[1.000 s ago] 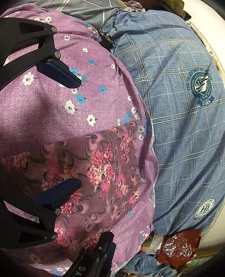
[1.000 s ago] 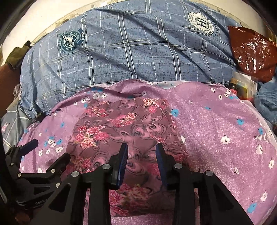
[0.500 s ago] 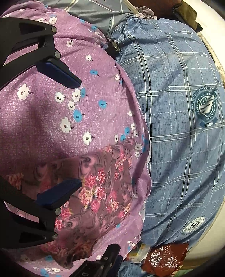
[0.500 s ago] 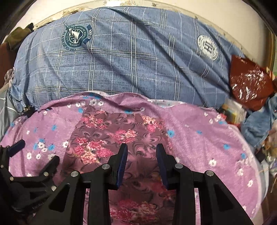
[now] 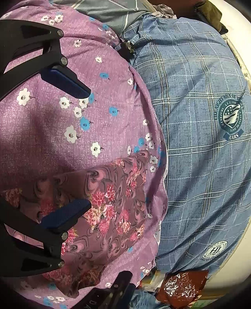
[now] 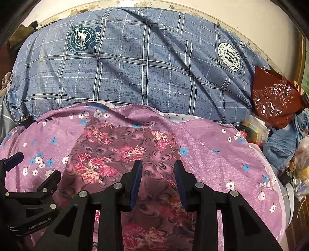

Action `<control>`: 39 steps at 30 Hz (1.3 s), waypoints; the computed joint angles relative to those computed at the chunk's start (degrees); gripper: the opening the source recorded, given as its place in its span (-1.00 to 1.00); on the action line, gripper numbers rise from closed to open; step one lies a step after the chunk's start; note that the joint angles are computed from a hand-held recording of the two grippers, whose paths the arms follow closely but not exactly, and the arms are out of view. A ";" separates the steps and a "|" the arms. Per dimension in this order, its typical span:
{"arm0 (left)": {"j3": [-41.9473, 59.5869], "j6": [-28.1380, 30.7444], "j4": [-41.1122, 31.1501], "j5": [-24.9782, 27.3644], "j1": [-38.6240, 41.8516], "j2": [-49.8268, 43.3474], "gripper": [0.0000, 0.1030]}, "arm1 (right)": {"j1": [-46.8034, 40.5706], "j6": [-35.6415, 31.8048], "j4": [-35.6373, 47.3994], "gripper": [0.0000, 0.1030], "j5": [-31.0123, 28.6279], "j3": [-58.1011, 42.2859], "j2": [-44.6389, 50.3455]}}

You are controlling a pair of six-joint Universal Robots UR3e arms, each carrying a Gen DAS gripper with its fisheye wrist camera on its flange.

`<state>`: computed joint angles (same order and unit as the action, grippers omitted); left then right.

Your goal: Fold small clothes

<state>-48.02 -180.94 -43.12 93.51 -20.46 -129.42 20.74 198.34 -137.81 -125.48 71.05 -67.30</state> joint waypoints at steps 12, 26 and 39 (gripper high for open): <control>2.93 0.42 -1.68 -0.14 -0.88 -1.97 1.00 | -0.87 -0.17 0.88 -0.31 0.84 0.03 0.71; 9.68 1.54 -7.55 1.44 -2.30 -6.52 1.00 | -2.79 -0.50 0.66 -0.30 4.18 3.36 -0.57; 15.54 -2.24 -14.97 -4.40 1.42 -8.94 1.00 | -19.43 5.53 -6.96 -0.27 32.36 16.32 -8.77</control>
